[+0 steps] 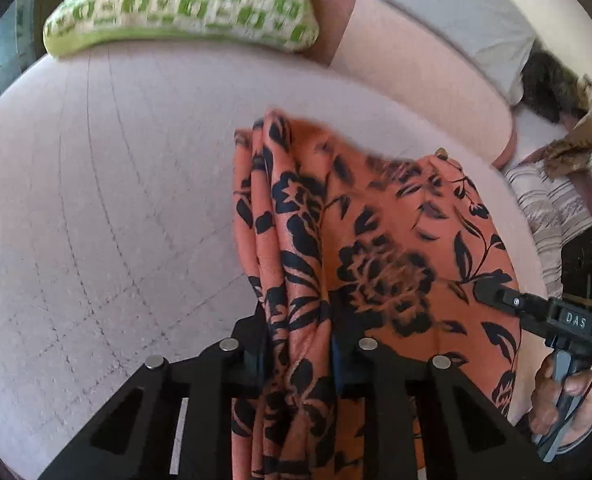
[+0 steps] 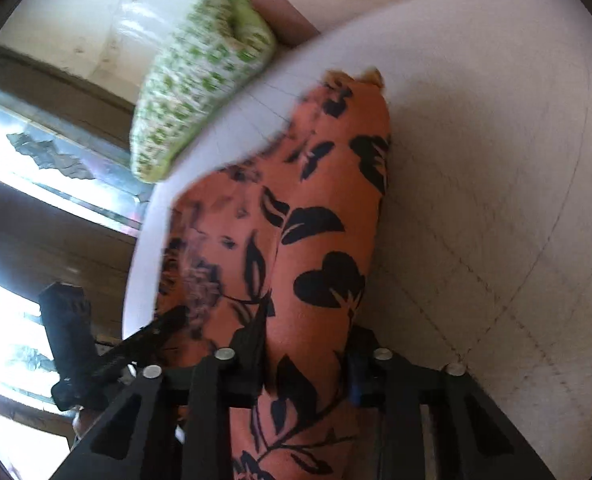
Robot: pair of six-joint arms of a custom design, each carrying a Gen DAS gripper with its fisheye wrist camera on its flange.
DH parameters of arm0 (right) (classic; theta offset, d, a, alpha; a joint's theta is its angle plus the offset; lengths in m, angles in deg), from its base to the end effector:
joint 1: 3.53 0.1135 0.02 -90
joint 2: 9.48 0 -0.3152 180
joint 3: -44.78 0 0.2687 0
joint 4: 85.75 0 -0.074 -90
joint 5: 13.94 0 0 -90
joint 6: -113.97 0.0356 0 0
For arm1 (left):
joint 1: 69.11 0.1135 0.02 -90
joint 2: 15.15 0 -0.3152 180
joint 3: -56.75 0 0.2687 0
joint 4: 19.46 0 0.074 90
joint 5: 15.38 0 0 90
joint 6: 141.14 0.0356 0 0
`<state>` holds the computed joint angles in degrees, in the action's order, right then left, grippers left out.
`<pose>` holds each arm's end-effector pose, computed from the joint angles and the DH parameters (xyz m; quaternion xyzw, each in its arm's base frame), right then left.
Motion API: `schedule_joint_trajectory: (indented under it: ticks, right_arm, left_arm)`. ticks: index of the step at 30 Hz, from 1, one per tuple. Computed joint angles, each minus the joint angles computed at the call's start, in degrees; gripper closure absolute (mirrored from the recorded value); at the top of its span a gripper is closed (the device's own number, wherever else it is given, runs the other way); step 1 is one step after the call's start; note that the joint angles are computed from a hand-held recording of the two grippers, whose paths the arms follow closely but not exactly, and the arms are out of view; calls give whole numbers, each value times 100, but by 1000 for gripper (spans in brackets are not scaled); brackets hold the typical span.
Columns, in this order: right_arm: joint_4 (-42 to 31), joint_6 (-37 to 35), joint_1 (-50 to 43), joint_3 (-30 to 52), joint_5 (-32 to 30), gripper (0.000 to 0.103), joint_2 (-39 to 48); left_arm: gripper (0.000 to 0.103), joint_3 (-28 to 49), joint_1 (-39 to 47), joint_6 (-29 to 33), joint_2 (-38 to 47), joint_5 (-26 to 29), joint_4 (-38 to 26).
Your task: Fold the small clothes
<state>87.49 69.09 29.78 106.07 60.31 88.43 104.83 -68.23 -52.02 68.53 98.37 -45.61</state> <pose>0.2936 0.2045 0.1911 0.0397 0.9105 0.3453 0.2241 0.2544 -0.0104 0.1765 0.0356 0.9497 -0.1996 0.2388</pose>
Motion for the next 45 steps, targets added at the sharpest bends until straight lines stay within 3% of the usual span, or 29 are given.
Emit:
schedule_joint_trajectory:
  ticks: [2, 5, 9, 13, 15, 18, 20, 22, 26, 28, 30, 32, 34, 35, 38, 39, 40, 42, 45]
  right_arm:
    - [-500, -389, -40, 114, 155, 73, -489]
    - [-1227, -897, -419, 199, 71, 73, -1267]
    - [-1826, -1508, -1425, 91, -477, 73, -2126]
    - [-1509, -1858, -2423, -431, -1177, 73, -2225]
    - [-1200, -1846, -2672, -728, -1245, 71, -2060]
    - [-830, -1897, -2998, -1151, -1256, 65, -1422]
    - [-804, -1937, -3073, -1342, -965, 59, -996]
    - [-409, -1723, -3029, -1724, -783, 55, -1361]
    - [-1106, -1671, -2423, -1659, 182, 51, -2692]
    - [-1444, -1585, -2018, -1569, 366, 42, -3396]
    - [-1491, -1542, -1703, -1610, 480, 22, -3728]
    - [-1432, -1565, -1520, -1696, 522, 16, -3512]
    - [-1263, -1448, -1726, -1854, 263, 16, -2692]
    - [-1594, -1531, -1861, -1754, 187, 15, -2453]
    - [-2320, -1403, -1331, -1435, 961, 16, -3078]
    - [-2676, -1337, -1137, -1282, 1162, 16, -3380]
    - [-3098, -1198, -770, -1095, 1692, 15, -3684]
    - [-3720, -895, -20, -839, 2651, 0, -4112]
    - [-4729, 212, 1689, -608, 4152, 0, -4515]
  left_arm:
    - [80, 129, -83, -224, -592, 340, -337]
    - [80, 412, -554, -465, -1339, 242, -674]
    - [80, 756, -1191, -777, -1618, 19, -826]
    - [78, 662, -1736, -1034, -1245, -282, -382]
    - [75, 587, -1891, -1134, -866, -402, -134]
    - [74, 427, -2121, -1181, 24, -836, 164]
    - [64, 166, -2024, -1051, 308, -937, 365]
    - [50, -92, -1747, -833, -129, -961, 386]
    - [44, -265, -955, -130, -1202, -698, -110]
    - [35, -283, -615, 84, -1522, -529, -258]
    - [31, -235, -398, 236, -1495, -443, -229]
    - [31, -281, -564, 236, -1529, -747, -329]
    - [31, -321, -673, 212, -1704, -938, -592]
    - [31, -320, -685, 200, -1835, -992, -757]
    - [29, -317, -362, 445, -2404, -905, -1245]
    - [24, -392, -472, 343, -2442, -1038, -1116]
    - [23, -394, -414, 362, -2681, -1133, -1263]
    - [22, -350, -220, 451, -3119, -1049, -1596]
    - [20, -252, -7, 622, -3558, -955, -2026]
